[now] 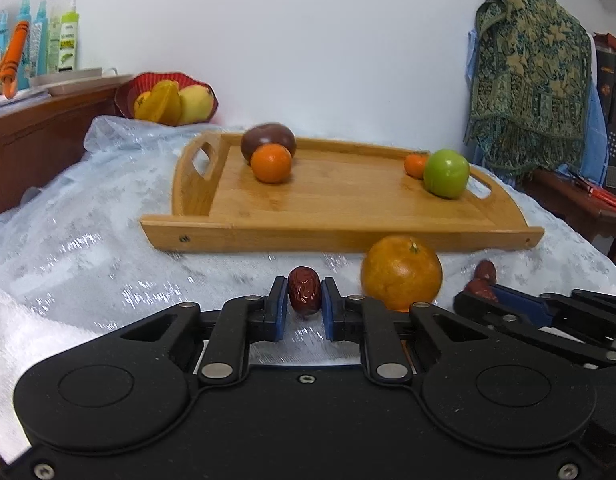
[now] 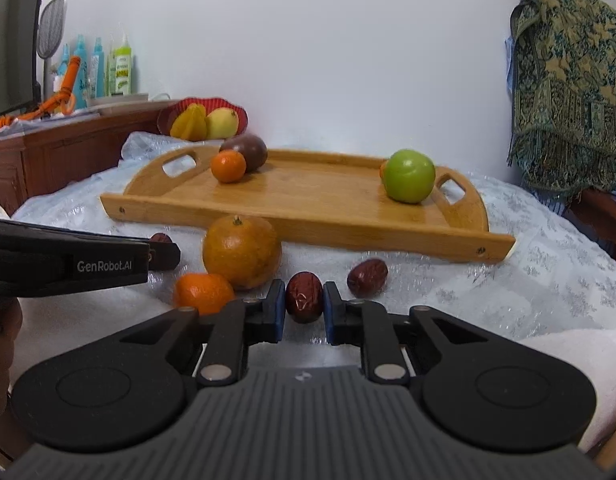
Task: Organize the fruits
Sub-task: 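Carry both dates over the tray and lower them beside the fruits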
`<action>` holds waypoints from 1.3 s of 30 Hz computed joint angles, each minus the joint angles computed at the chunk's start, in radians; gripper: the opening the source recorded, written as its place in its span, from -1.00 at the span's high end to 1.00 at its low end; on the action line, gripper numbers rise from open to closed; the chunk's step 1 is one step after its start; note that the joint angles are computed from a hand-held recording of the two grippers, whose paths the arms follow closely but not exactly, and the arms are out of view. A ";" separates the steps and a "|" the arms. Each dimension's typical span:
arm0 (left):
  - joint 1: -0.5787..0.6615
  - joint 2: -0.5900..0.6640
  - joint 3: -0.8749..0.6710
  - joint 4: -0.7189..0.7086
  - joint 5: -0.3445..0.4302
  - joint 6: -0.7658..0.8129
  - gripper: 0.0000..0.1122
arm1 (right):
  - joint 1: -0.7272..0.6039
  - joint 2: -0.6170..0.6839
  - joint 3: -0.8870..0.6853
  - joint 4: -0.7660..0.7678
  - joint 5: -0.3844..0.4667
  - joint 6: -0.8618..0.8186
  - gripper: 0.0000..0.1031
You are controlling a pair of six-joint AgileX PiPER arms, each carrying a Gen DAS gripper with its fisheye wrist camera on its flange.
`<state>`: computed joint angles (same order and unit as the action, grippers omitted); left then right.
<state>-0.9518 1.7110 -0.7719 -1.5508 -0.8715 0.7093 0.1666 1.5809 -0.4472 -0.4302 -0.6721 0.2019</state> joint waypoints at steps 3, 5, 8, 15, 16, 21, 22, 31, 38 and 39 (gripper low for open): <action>0.010 -0.015 -0.007 0.000 -0.019 0.021 0.71 | -0.016 -0.013 -0.010 -0.017 -0.010 0.018 0.57; 0.030 -0.027 -0.020 -0.007 -0.022 0.055 0.71 | -0.031 -0.019 -0.034 -0.042 -0.004 0.045 0.56; 0.076 -0.038 -0.049 -0.009 -0.012 0.106 0.71 | -0.049 -0.012 -0.095 -0.075 0.024 0.089 0.56; 0.224 -0.041 -0.140 -0.015 0.108 0.239 0.71 | -0.103 0.055 -0.307 -0.283 0.148 0.336 0.56; 0.244 -0.034 -0.157 -0.020 0.127 0.256 0.71 | -0.103 0.069 -0.334 -0.296 0.169 0.345 0.56; 0.334 0.013 -0.235 -0.047 0.226 0.336 0.71 | -0.094 0.142 -0.465 -0.338 0.281 0.418 0.56; 0.347 0.023 -0.248 -0.049 0.245 0.350 0.71 | -0.092 0.157 -0.490 -0.348 0.300 0.439 0.56; 0.450 0.123 -0.381 -0.133 0.361 0.505 0.71 | -0.077 0.269 -0.650 -0.444 0.423 0.596 0.56; 0.466 0.160 -0.404 -0.154 0.381 0.518 0.71 | -0.062 0.309 -0.700 -0.523 0.470 0.687 0.56; 0.465 0.161 -0.404 -0.153 0.381 0.518 0.71 | -0.060 0.312 -0.704 -0.527 0.473 0.691 0.56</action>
